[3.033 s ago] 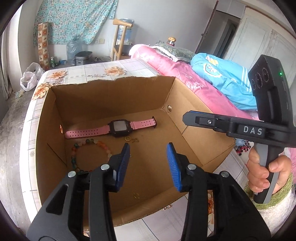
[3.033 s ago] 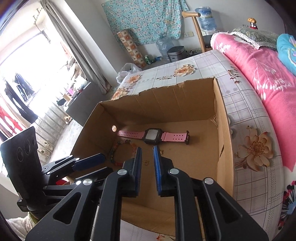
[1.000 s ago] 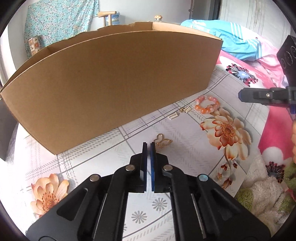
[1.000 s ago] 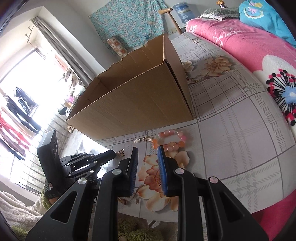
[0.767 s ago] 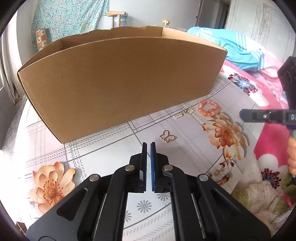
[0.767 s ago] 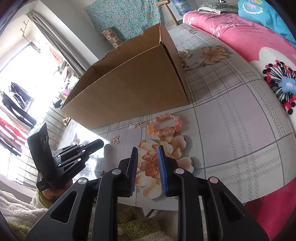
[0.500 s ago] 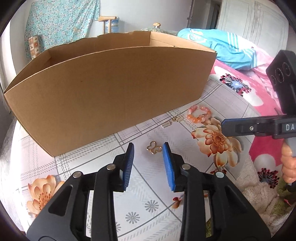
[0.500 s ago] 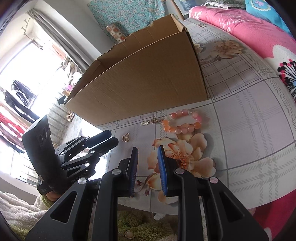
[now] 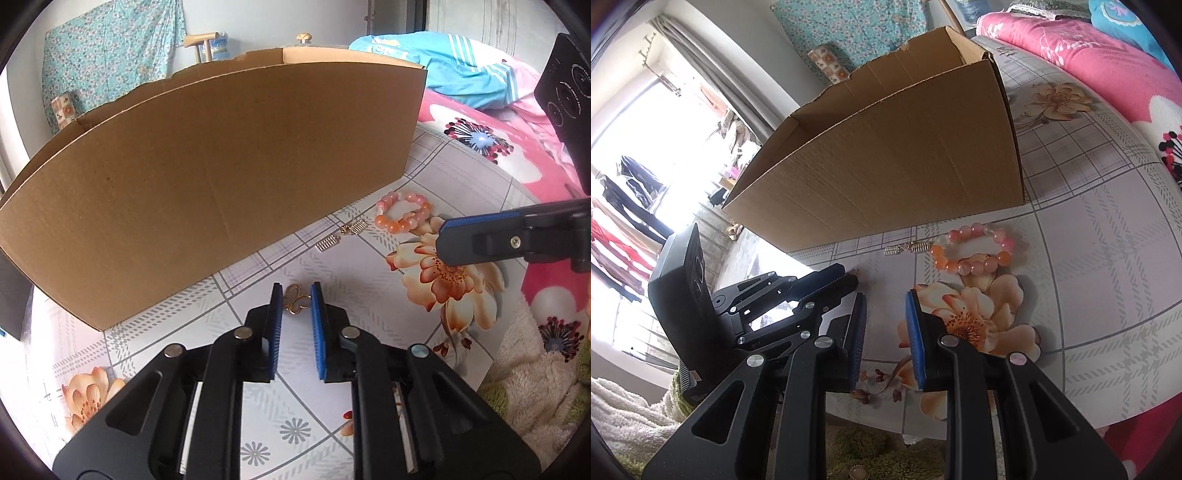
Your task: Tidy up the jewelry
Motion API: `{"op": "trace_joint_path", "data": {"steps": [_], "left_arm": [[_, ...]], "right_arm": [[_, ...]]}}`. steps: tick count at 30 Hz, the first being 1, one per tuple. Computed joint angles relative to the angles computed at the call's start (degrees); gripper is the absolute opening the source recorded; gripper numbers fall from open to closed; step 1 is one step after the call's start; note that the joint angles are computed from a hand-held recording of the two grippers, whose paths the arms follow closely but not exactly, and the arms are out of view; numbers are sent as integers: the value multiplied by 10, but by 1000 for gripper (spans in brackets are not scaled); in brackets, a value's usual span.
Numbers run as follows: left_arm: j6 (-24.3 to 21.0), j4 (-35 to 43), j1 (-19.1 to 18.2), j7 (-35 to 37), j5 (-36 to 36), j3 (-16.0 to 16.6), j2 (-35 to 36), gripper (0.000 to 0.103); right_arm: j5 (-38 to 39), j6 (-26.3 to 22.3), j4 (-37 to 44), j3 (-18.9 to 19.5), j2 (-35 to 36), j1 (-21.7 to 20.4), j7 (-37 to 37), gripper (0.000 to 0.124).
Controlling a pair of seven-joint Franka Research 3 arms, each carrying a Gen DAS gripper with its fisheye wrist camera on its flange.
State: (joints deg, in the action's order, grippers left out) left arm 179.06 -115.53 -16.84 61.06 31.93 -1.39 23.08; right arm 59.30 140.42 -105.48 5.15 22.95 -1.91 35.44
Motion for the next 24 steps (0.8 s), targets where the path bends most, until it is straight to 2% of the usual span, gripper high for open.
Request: {"op": "trace_joint_path", "data": {"steps": [1, 6, 9, 15, 18, 19, 20, 22, 24], "left_arm": [[-3, 1, -13, -9, 6, 13, -1, 3], [10, -9, 17, 6, -13, -15, -3, 3], [15, -18, 9, 6, -12, -4, -8, 3], [28, -49, 20, 14, -22, -9, -27, 3], [29, -66, 62, 36, -47, -50, -37, 6], [26, -70, 88, 48, -64, -78, -38, 10], [28, -74, 114, 61, -82, -105, -39, 19], [35, -79, 123, 68, -99, -114, -41, 23], [28, -75, 113, 71, -105, -106, -40, 23]], "right_arm": [[1, 2, -2, 1, -2, 1, -1, 22], [4, 4, -8, -1, -7, 0, -6, 22], [6, 1, -12, -1, -11, -1, -9, 22], [-9, 8, -13, -2, -11, 9, -9, 22], [-21, 10, -11, -2, -10, 15, -6, 22], [-28, 12, -10, -2, -8, 18, -3, 22], [-37, 15, -8, -3, -6, 22, 4, 23], [-59, 30, -5, -5, -2, 31, 20, 33], [-82, 47, -5, -6, 0, 40, 33, 33]]}}
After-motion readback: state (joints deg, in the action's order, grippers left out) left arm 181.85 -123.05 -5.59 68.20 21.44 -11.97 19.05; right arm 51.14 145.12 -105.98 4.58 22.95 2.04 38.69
